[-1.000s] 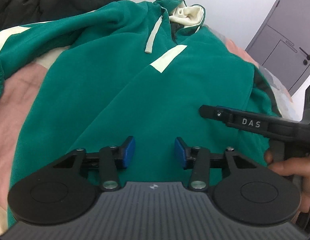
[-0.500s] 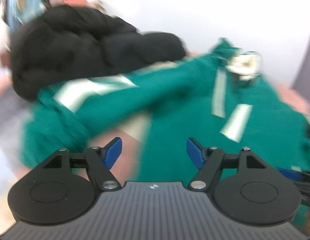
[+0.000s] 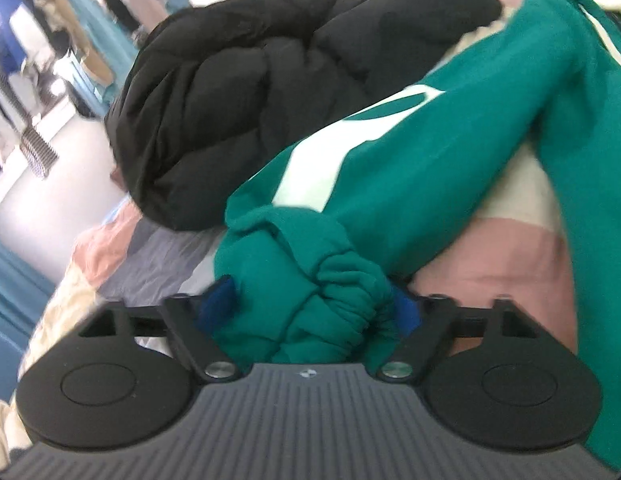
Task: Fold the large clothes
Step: 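Grasp a hoodie sleeve cuff with the left tool and lift it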
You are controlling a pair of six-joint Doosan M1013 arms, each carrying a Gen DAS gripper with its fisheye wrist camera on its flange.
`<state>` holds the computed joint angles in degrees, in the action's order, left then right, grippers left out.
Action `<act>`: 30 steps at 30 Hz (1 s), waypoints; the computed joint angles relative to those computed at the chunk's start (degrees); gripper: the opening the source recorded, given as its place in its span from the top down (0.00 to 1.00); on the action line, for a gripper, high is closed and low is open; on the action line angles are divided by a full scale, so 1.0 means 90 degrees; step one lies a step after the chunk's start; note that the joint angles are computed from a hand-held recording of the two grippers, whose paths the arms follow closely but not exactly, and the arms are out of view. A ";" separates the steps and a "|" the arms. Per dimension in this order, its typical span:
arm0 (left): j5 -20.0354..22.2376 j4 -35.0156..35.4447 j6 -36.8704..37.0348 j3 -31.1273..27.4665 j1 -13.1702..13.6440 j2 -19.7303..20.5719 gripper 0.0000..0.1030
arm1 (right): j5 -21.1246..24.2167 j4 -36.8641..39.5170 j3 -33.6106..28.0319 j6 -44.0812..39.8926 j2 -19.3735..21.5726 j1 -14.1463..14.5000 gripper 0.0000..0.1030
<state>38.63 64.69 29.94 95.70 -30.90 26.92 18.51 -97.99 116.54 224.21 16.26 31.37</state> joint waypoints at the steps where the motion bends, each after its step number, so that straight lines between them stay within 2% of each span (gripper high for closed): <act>1: 0.0134 -0.0379 0.0080 -0.0108 0.0049 -0.0002 0.47 | -0.0021 -0.0054 0.0007 0.0086 -0.0006 -0.0008 0.56; 8: -0.0043 -0.1556 -0.0101 -0.0316 0.0429 -0.0350 0.56 | -0.0247 -0.0927 0.0163 0.1309 -0.0105 -0.0125 0.57; 13: -0.0023 -0.1664 -0.0795 -0.0519 0.0785 -0.0575 0.61 | -0.0256 -0.1090 0.0242 0.1715 -0.0177 -0.0147 0.57; 19: -0.0096 -0.1287 -0.1608 -0.0800 0.1094 -0.0726 0.63 | -0.0233 -0.1180 0.0284 0.1962 -0.0209 -0.0168 0.57; 24: 0.0273 -0.0726 -0.1578 -0.1305 0.1019 -0.0589 0.63 | -0.0169 -0.1038 0.0287 0.1830 -0.0219 -0.0149 0.57; 27: 0.0140 -0.0268 -0.1505 -0.1434 0.0837 -0.0625 0.63 | -0.0110 -0.0904 0.0276 0.1756 -0.0221 -0.0140 0.57; 30: -0.0088 -0.0352 -0.0899 -0.1581 0.0623 -0.0695 0.62 | -0.0034 -0.0888 0.0297 0.1831 -0.0257 -0.0136 0.56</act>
<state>37.84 61.52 21.85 81.47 -25.29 20.66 18.20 -105.99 119.21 240.69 13.95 30.14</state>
